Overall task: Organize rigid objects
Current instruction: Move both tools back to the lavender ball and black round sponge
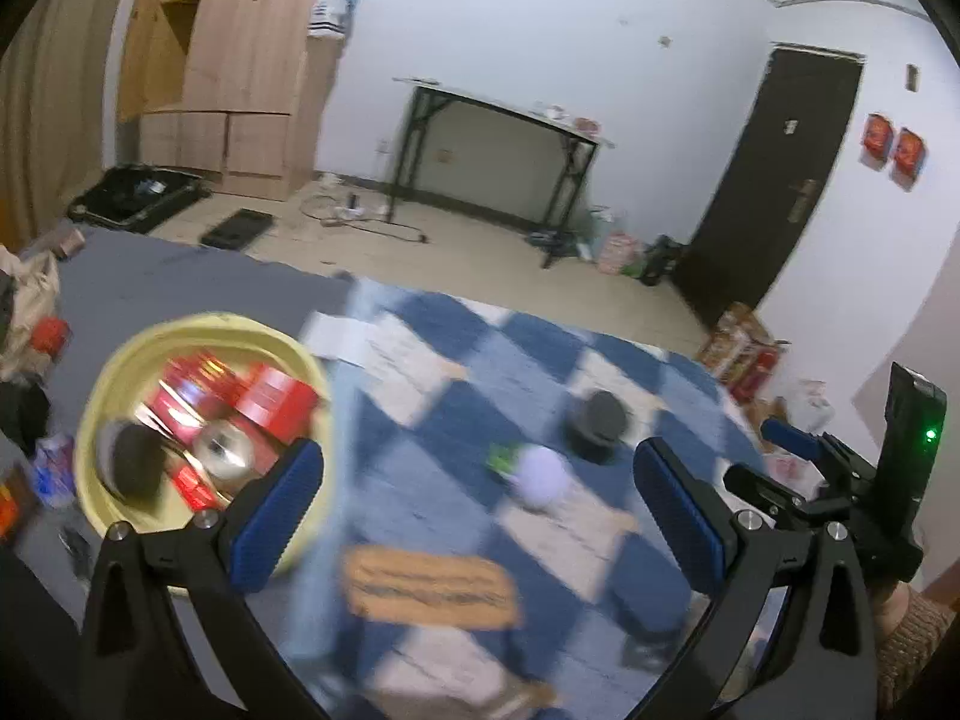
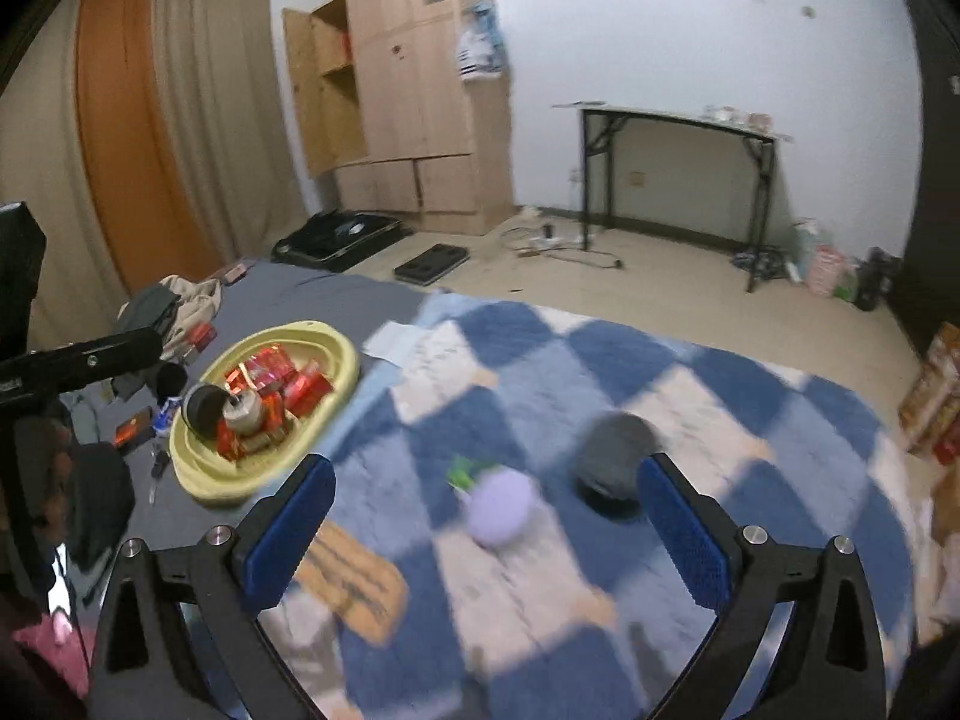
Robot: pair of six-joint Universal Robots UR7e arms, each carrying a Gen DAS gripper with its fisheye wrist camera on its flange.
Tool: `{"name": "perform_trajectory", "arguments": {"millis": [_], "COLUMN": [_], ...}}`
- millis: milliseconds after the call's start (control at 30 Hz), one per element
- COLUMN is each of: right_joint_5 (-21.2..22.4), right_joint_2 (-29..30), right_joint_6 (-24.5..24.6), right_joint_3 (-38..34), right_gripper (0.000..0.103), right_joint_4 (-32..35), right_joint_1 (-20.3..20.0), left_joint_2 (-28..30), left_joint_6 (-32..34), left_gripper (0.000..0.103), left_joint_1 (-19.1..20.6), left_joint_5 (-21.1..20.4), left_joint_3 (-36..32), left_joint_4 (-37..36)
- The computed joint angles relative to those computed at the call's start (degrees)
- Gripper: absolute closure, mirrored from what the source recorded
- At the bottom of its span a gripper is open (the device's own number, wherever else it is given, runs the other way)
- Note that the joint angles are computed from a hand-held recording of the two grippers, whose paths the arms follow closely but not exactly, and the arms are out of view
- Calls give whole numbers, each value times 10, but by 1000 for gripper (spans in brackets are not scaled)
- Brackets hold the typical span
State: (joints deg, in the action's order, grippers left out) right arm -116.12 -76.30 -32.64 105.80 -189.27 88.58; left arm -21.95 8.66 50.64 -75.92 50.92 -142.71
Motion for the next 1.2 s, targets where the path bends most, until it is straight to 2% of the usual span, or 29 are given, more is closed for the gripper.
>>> {"name": "perform_trajectory", "arguments": {"millis": [100,200,300,367,400,500,600,700,867,1200], "right_joint_5": [-10,-8,-12,12,33,13,-5,21,41,28], "right_joint_2": [-68,-125,-162,-186,-195,-189,-168,-175,-174,-151], "right_joint_6": [-2,-5,-14,-1,21,68,45,48,54,55], "right_joint_3": [62,116,164,195,217,226,212,213,205,192], "right_gripper": [0,0,0,0,0,0,0,0,0,0], "right_joint_4": [-13,-30,-59,-72,-89,-90,-94,-77,-63,-67], "right_joint_1": [0,-1,-8,-27,-44,-53,-37,-40,-54,-53], "left_joint_2": [-29,-48,-64,-65,-64,-60,-57,-51,-50,-38], "left_joint_6": [-2,18,44,66,72,73,43,40,45,20], "left_gripper": [0,0,0,0,0,0,0,0,0,0], "left_joint_1": [-20,-34,-33,-40,-41,-48,-47,-50,-51,-44], "left_joint_5": [5,29,4,27,33,47,31,51,53,33], "left_joint_3": [80,143,186,205,212,230,231,230,233,213], "left_joint_4": [-32,-54,-50,-50,-56,-112,-137,-129,-121,-105]}}
